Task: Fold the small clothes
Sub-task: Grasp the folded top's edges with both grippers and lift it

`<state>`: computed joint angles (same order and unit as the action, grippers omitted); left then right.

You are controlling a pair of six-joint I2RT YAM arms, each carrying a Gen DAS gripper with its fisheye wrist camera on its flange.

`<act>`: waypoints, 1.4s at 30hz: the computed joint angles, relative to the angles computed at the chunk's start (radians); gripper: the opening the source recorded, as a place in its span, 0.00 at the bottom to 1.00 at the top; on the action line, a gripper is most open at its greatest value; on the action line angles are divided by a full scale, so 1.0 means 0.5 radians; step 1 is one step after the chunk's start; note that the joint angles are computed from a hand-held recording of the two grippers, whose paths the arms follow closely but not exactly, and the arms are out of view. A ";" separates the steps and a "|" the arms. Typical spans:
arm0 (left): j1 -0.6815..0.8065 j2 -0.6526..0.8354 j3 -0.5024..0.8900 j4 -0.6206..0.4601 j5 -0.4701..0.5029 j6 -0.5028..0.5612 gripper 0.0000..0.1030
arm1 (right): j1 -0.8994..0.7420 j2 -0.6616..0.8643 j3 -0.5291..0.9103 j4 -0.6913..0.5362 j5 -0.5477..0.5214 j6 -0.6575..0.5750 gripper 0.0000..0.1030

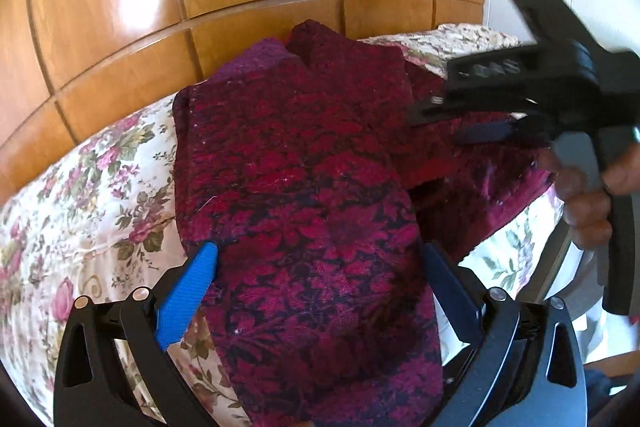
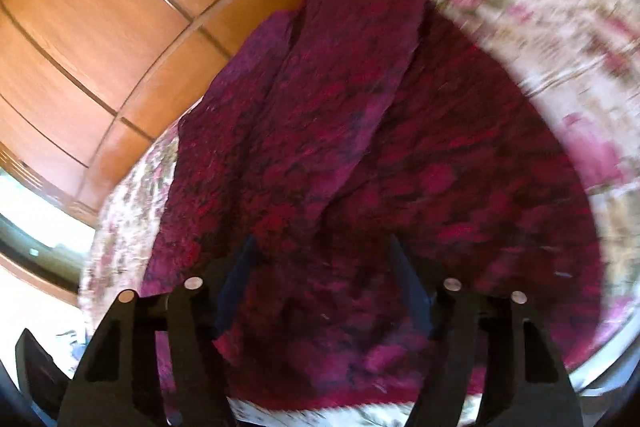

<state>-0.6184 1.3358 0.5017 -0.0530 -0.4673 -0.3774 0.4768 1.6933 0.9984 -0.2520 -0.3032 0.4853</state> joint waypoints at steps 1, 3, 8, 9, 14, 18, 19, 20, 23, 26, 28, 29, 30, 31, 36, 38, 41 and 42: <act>0.004 0.025 0.002 0.010 -0.004 0.009 0.92 | 0.016 0.061 0.039 0.017 -0.003 -0.004 0.58; 0.007 0.034 -0.008 0.030 -0.032 0.032 0.77 | 0.062 0.162 0.128 0.038 0.058 -0.032 0.51; 0.311 -0.315 -0.137 0.041 0.402 0.073 0.25 | 0.251 0.148 0.270 -0.047 0.464 -0.347 0.12; 0.383 -0.379 -0.152 0.028 0.508 0.065 0.23 | 0.262 0.129 0.268 -0.053 0.511 -0.402 0.11; 0.971 -0.754 -0.150 -0.131 1.054 0.113 0.19 | 0.210 -0.039 0.247 -0.064 0.734 -0.642 0.09; 1.471 -0.741 -0.053 -0.152 1.350 0.168 0.19 | 0.045 -0.069 0.290 -0.098 0.863 -0.746 0.09; 1.612 -0.670 -0.008 -0.131 1.394 0.197 0.19 | -0.022 -0.044 0.315 -0.103 0.894 -0.781 0.09; 1.705 -0.602 0.030 -0.109 1.409 0.217 0.19 | -0.079 -0.014 0.344 -0.109 0.920 -0.818 0.09; 1.937 -0.324 0.178 -0.033 1.443 0.260 0.19 | -0.222 0.065 0.397 -0.109 1.004 -0.896 0.09; 2.126 -0.022 0.363 -0.009 1.420 0.296 0.19 | -0.354 0.212 0.558 -0.153 1.105 -0.945 0.09; 2.231 0.201 0.525 -0.021 1.381 0.293 0.19 | -0.434 0.320 0.678 -0.192 1.165 -0.971 0.09; 2.271 0.277 0.580 -0.021 1.361 0.292 0.19 | -0.467 0.405 0.774 -0.223 1.217 -0.983 0.09; 2.312 0.368 0.653 -0.033 1.340 0.288 0.19 | -0.494 0.492 0.871 -0.254 1.279 -1.001 0.09; 2.350 0.503 0.772 -0.050 1.276 0.257 0.19 | -0.510 0.546 0.937 -0.286 1.321 -1.009 0.09; 2.431 0.783 1.097 -0.241 1.060 0.170 0.32 | -0.680 0.943 1.442 -0.568 1.447 -0.945 0.11; 2.474 0.758 1.094 -0.231 1.085 0.132 0.60 | -0.732 0.982 1.502 -0.624 1.416 -0.878 0.24; 2.505 0.592 0.953 -0.099 0.999 0.081 0.76 | -0.781 0.885 1.371 -0.525 1.373 -0.855 0.64; 2.505 0.529 0.907 -0.088 0.998 0.071 0.76 | -0.789 0.823 1.284 -0.463 1.372 -0.853 0.69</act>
<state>0.6343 1.6004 0.9550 -0.0969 0.0320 -0.3420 0.0823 2.1046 1.6402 -0.4838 0.3826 0.0590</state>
